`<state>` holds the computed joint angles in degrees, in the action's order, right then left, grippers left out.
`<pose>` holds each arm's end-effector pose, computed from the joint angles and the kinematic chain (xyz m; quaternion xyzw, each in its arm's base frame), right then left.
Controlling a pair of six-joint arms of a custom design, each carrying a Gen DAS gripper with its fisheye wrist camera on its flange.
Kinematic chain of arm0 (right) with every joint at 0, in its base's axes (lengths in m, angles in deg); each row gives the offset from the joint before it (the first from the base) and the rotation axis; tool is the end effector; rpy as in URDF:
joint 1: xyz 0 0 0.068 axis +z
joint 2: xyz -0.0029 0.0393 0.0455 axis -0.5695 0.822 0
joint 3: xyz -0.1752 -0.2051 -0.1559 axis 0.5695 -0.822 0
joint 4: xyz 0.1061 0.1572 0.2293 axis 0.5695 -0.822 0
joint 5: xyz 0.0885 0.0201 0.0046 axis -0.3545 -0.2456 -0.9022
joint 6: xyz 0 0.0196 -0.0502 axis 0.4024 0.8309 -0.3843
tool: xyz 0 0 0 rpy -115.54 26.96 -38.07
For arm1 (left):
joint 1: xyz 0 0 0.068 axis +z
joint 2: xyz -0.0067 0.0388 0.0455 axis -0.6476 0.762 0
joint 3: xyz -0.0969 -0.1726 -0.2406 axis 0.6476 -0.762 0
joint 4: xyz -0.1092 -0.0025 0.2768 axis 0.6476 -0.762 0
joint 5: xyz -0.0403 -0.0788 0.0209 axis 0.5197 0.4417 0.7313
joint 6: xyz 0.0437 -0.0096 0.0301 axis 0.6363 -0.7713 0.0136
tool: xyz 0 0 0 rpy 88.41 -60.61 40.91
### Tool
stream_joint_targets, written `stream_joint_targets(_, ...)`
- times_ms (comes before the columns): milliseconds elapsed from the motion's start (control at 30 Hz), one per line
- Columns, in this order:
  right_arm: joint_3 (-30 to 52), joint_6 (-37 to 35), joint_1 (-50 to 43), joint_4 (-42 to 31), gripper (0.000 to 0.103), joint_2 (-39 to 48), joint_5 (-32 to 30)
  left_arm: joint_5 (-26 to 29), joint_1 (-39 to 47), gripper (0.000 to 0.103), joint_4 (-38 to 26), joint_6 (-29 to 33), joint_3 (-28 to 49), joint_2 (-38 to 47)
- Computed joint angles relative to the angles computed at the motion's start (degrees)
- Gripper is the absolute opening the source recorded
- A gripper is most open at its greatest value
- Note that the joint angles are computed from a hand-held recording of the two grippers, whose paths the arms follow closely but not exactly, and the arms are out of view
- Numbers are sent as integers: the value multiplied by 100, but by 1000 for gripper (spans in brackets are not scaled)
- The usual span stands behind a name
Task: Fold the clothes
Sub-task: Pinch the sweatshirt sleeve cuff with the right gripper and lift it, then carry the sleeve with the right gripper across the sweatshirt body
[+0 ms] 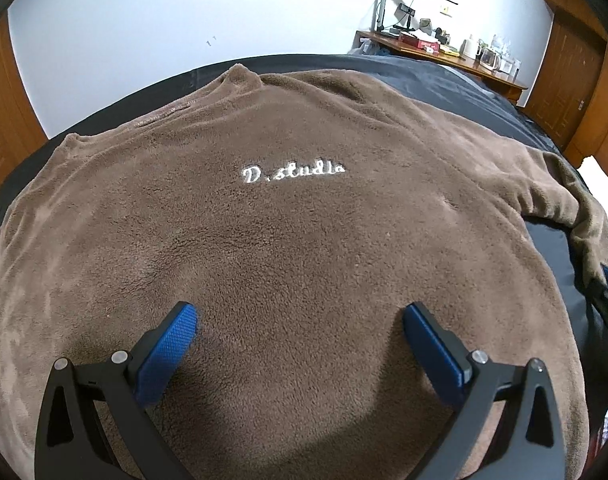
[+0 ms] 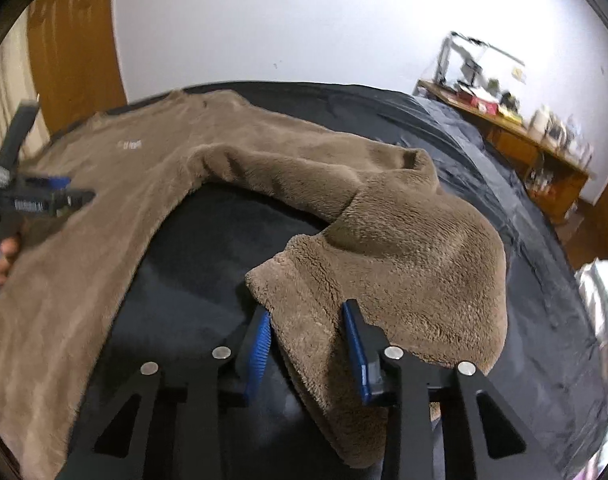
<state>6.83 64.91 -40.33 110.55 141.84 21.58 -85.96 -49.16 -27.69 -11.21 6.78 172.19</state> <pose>0.2354 -0.0198 0.0263 -0.0350 0.9382 0.0038 0.3444 0.3794 -0.0605 0.0396 0.1007 0.9510 -0.0404 0.2896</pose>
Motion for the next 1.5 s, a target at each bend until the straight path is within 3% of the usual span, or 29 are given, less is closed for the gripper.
stream_joint_targets(67, -72, 156, -302, -22, 24, -208, -348, -1, -8, 103, 19, -10, -9, 1)
stream_joint_targets(233, -329, 574, -1315, -130, 21, -1199, -973, 6, -12, 103, 59, -19, -49, -13)
stream_joint_targets(300, -352, 671, -1812, -229, 6, -1529, -1044, 0, -24, 103, 58, -33, -43, -11)
stream_joint_targets(400, -233, 855, -2788, -394, 6, -1804, -1200, 0, -22, 103, 64, -32, -56, -21)
stream_joint_targets(567, 209, 710, -3818, -759, 6, -1340, -1685, -9, -33, 103, 59, -42, -51, -24)
stream_joint_targets(767, 259, 574, -3965, -433, 6, -555, -1990, -16, -46, 103, 68, -55, -52, -24)
stream_joint_targets(1067, 461, 635, -4282, -506, 7, -161, -2991, 13, -16, 103, 81, -14, -66, -26)
stream_joint_targets(1333, 541, 809, -4251, -454, 8, 88, -2952, 33, 7, 103, 92, 17, -78, -29)
stream_joint_targets(1467, 472, 956, -4475, -257, 8, 163, -3340, 40, 13, 103, 97, 28, -82, -28)
stream_joint_targets(1500, 463, 1029, -4561, -221, 13, 195, -3464, 44, 17, 103, 99, 34, -84, -28)
